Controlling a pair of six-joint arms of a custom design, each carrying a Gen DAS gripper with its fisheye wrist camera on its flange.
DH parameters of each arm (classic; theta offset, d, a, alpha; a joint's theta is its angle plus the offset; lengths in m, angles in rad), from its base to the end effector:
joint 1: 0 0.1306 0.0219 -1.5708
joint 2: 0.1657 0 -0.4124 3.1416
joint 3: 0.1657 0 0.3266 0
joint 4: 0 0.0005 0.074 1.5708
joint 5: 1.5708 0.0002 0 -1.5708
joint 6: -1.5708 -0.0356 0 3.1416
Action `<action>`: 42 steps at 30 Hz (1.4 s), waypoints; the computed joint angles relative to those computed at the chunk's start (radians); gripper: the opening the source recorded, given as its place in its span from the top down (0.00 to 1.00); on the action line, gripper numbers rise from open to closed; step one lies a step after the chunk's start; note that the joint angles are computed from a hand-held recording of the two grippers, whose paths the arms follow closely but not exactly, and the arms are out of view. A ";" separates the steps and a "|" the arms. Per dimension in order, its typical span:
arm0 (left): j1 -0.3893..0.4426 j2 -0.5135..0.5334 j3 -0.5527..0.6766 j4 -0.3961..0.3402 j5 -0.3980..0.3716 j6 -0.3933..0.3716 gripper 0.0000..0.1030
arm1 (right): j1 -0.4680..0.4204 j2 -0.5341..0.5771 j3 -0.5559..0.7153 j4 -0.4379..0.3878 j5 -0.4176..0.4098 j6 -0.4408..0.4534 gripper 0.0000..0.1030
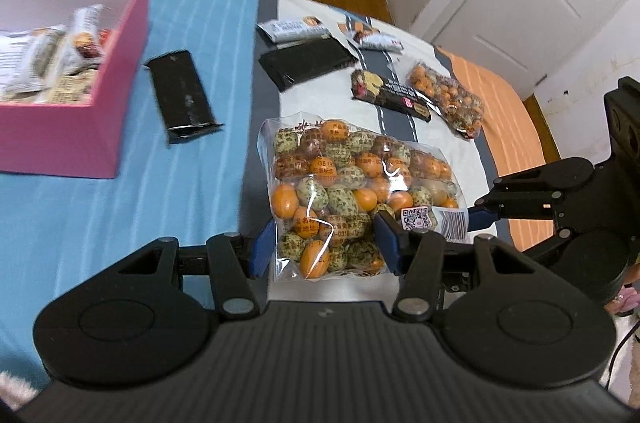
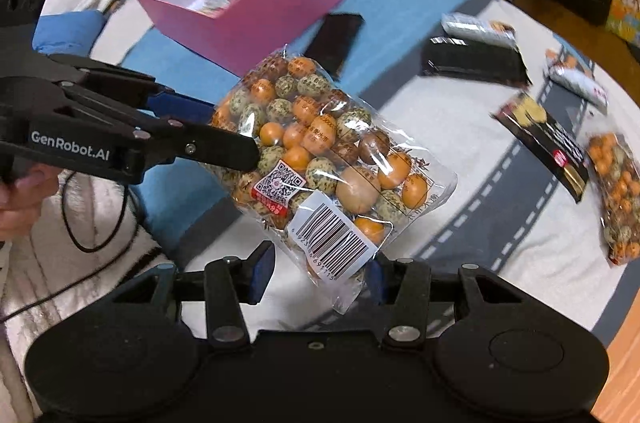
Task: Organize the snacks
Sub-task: 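Lift the nut bag with the left gripper toward the pink box, then lower the nut bag into the pink box and open the left gripper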
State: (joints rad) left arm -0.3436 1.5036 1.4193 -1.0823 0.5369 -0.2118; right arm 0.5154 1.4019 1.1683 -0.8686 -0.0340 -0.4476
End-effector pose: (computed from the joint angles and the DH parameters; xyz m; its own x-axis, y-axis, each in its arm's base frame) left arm 0.3975 -0.1621 0.4173 -0.7457 0.4587 -0.4833 0.6502 0.6596 -0.3771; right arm 0.3369 0.1917 0.3695 -0.9188 -0.0233 -0.3940 -0.1201 0.9674 0.2228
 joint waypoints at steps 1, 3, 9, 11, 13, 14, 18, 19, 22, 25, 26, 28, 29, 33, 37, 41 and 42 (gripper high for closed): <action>0.011 -0.015 -0.010 0.008 0.001 -0.005 0.50 | 0.014 0.000 0.009 0.000 0.013 -0.005 0.48; 0.035 -0.044 -0.020 0.015 0.001 -0.018 0.50 | 0.040 0.006 0.033 -0.002 0.040 -0.015 0.48; 0.124 -0.091 0.011 -0.017 0.012 -0.061 0.50 | 0.088 0.042 0.125 0.000 0.079 -0.018 0.48; 0.160 -0.088 0.042 -0.040 0.023 -0.078 0.50 | 0.094 0.057 0.157 0.011 0.081 -0.001 0.48; 0.195 -0.078 0.078 -0.059 0.033 -0.099 0.50 | 0.099 0.082 0.201 0.012 0.086 0.016 0.48; 0.211 -0.072 0.096 -0.068 0.037 -0.108 0.50 | 0.100 0.100 0.229 0.006 0.088 0.022 0.48; 0.274 -0.031 0.170 -0.078 0.050 -0.124 0.50 | 0.101 0.181 0.351 -0.019 0.098 0.052 0.48; 0.288 -0.018 0.188 -0.078 0.054 -0.124 0.50 | 0.098 0.202 0.381 -0.020 0.096 0.061 0.48; 0.323 0.029 0.244 -0.054 0.057 -0.102 0.49 | 0.086 0.272 0.475 -0.019 0.085 0.087 0.48; 0.343 0.089 0.315 -0.043 0.048 -0.096 0.50 | 0.056 0.330 0.545 0.016 0.044 0.139 0.49; 0.350 0.118 0.351 -0.055 0.049 -0.098 0.50 | 0.044 0.352 0.574 0.017 0.025 0.142 0.49; 0.361 0.177 0.425 -0.079 0.049 -0.092 0.50 | 0.029 0.397 0.636 0.007 0.003 0.149 0.49; 0.367 0.207 0.462 -0.089 0.051 -0.095 0.50 | 0.025 0.422 0.670 -0.003 0.004 0.156 0.49; 0.370 0.306 0.578 -0.112 0.030 -0.109 0.48 | 0.011 0.539 0.833 -0.067 -0.008 0.141 0.49; 0.381 0.421 0.714 -0.168 0.003 -0.125 0.48 | 0.003 0.653 0.973 -0.109 -0.021 0.118 0.49; 0.396 0.532 0.844 -0.236 -0.007 -0.144 0.47 | -0.002 0.749 1.077 -0.132 -0.046 0.085 0.49; 0.401 0.556 0.874 -0.258 -0.008 -0.154 0.47 | -0.001 0.770 1.100 -0.140 -0.052 0.074 0.49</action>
